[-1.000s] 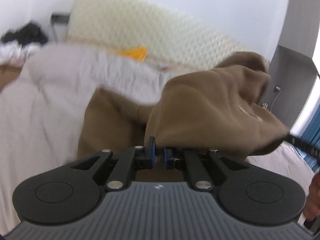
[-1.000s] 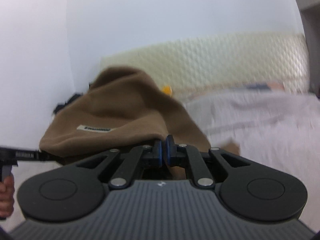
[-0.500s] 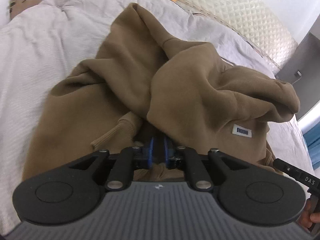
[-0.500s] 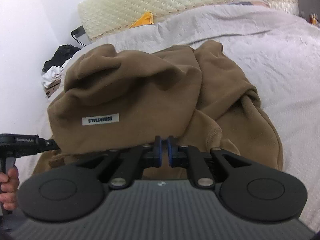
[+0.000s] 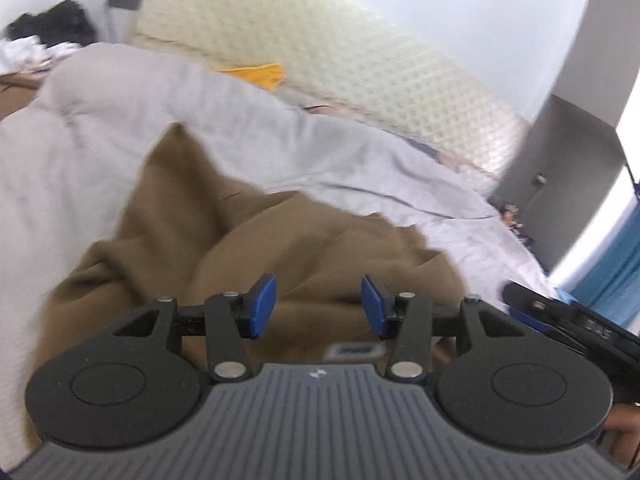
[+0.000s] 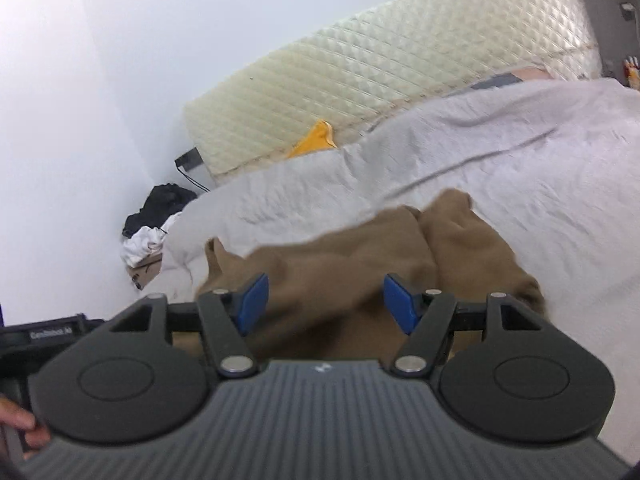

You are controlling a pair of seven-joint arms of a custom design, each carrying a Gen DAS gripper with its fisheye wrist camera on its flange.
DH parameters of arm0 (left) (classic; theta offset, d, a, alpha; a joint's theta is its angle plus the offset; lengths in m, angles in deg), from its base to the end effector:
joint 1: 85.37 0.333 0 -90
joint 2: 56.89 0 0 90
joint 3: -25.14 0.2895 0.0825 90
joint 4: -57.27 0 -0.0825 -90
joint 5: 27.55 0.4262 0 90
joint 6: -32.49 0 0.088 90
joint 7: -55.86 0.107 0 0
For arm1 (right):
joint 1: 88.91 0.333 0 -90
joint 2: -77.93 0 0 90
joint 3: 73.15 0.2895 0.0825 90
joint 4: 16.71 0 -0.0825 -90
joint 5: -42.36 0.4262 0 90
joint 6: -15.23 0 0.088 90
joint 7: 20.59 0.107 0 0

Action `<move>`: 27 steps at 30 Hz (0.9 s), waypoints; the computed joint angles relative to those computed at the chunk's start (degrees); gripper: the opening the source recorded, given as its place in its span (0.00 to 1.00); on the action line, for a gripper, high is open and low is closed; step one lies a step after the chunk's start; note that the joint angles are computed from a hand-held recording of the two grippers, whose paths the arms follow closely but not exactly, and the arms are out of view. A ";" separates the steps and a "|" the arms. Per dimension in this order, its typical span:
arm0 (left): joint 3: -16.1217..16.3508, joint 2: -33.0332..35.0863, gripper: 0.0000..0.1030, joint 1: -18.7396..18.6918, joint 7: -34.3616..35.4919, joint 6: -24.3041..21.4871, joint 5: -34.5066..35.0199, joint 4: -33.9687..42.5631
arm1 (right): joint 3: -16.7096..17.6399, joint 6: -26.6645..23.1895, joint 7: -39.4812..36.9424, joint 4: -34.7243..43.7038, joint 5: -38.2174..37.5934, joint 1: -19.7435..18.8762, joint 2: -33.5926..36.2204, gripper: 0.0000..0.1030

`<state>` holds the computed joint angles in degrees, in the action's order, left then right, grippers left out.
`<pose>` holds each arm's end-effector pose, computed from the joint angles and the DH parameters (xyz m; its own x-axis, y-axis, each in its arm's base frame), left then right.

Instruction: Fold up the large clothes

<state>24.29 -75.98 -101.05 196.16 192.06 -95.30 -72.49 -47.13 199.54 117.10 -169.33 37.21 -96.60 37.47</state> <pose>0.5292 -0.1140 0.5302 -0.3917 -0.8342 0.3881 -0.5913 -0.0949 -0.8009 0.4152 0.1653 0.5389 -0.0357 -0.9168 -0.3978 -0.3595 0.3832 -0.8508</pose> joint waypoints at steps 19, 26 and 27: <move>-10.30 25.52 0.51 6.40 -19.43 1.62 31.06 15.83 | 2.74 -7.13 -0.95 13.37 -13.98 -3.53 23.70 0.38; -12.28 30.79 0.51 8.64 -24.44 1.23 37.60 20.20 | -2.53 -4.15 1.79 13.95 -17.43 0.33 28.09 0.38; -12.48 31.10 0.51 8.77 -25.12 1.45 38.64 20.50 | -3.06 -4.10 2.26 13.97 -18.17 0.75 28.19 0.38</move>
